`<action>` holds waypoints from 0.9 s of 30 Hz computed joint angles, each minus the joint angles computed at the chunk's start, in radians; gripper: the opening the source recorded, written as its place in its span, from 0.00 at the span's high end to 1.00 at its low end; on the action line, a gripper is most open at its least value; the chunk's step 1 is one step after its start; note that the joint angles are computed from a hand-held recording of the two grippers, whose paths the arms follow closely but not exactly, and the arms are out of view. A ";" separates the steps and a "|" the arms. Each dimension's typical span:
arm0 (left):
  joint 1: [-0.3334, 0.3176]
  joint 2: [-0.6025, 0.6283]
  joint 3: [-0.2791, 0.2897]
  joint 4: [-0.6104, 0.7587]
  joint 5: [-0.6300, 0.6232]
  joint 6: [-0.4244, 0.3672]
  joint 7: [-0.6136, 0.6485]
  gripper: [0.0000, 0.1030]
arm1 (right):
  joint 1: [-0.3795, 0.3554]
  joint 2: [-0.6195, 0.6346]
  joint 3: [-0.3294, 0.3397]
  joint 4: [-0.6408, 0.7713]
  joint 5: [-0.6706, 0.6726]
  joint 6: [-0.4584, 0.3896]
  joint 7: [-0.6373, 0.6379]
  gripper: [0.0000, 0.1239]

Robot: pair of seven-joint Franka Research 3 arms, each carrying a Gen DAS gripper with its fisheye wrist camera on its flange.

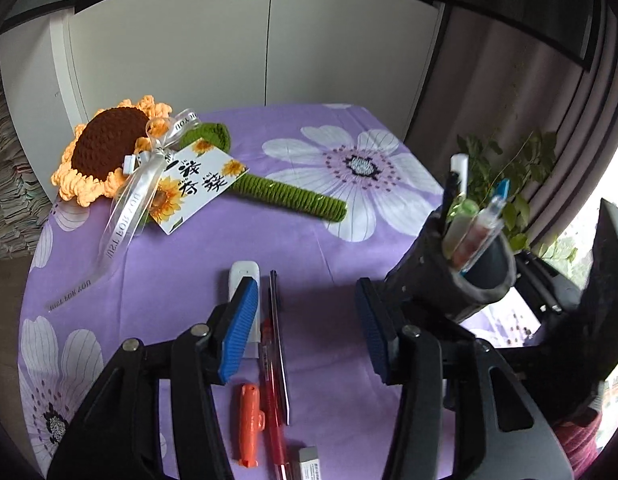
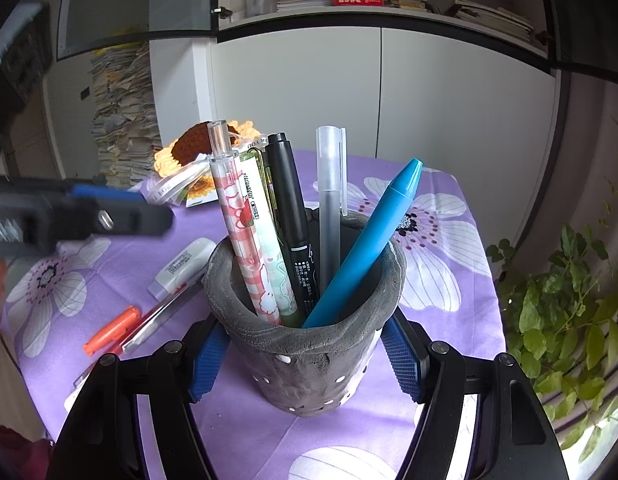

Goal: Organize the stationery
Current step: 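Grasp the silver metal ruler from the table with the left tool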

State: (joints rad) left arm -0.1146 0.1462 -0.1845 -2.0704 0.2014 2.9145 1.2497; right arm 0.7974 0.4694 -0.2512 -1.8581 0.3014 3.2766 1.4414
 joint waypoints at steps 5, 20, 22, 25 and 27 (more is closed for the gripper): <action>0.009 0.084 -0.001 0.087 0.017 -0.101 -0.008 0.73 | 0.003 0.001 -0.003 0.000 0.002 0.000 0.000 0.42; -0.007 0.174 0.016 0.190 0.028 -0.205 0.006 0.92 | 0.008 0.002 -0.008 0.000 0.006 0.001 -0.002 0.42; 0.002 0.167 0.009 0.176 0.016 -0.190 0.008 0.92 | 0.009 0.001 -0.009 0.000 0.006 0.001 -0.002 0.42; 0.034 0.149 -0.020 0.150 -0.048 -0.163 0.050 0.93 | 0.009 0.001 -0.009 -0.001 0.007 0.001 -0.002 0.42; 0.048 0.131 -0.034 0.132 -0.087 -0.138 0.077 0.93 | 0.009 0.001 -0.009 0.000 0.007 0.001 -0.002 0.42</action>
